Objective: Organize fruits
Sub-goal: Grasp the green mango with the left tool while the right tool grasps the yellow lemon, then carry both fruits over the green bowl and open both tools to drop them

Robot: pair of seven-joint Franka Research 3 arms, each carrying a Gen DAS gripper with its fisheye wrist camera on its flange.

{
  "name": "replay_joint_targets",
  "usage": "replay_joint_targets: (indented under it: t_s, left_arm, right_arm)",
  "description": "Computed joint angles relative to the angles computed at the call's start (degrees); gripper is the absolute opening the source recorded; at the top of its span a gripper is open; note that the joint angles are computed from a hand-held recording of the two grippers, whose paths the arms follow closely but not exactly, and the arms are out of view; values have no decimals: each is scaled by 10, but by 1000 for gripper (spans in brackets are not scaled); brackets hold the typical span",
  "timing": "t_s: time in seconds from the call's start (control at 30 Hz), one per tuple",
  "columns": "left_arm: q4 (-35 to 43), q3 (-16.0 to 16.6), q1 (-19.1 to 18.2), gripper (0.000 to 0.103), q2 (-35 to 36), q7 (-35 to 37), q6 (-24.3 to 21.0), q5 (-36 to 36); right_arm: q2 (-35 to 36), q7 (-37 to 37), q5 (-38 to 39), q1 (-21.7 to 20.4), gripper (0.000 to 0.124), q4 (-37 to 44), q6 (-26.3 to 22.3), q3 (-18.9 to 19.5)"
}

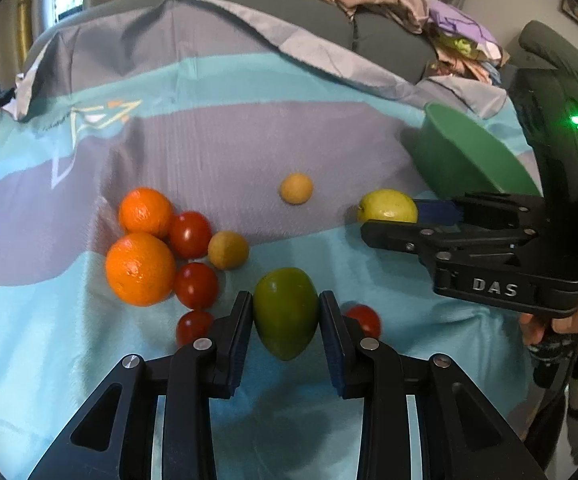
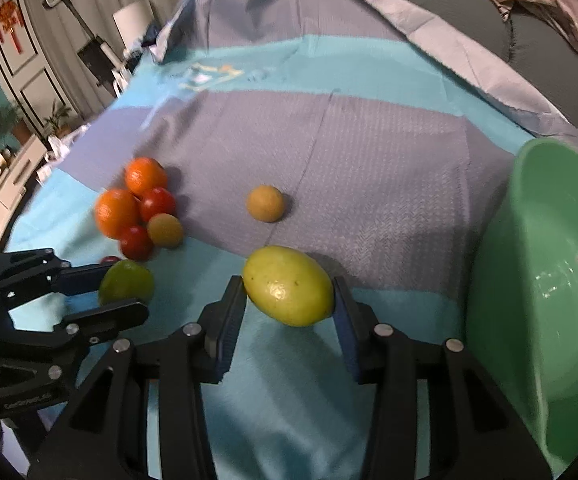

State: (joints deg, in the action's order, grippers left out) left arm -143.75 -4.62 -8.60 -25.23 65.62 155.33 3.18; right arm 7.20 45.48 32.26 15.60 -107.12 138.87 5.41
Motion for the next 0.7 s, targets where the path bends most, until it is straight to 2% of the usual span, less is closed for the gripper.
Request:
replay_joint_targets:
  t_s: [0.33,0.5,0.7]
  left_arm:
    - [28,-38,13,34,-13,-39,-5,58]
    - [63,-41,3,34,13,-37,4,76]
    - [125,-35,-24,34,73,2,26,61]
  right_arm:
    - [-89,-66,116,-15,43,-72,22,-22]
    - [-116,-81,151,-23,43,-87,36,-40]
    - [-125,-87,169,-38,44,-90,65,-58]
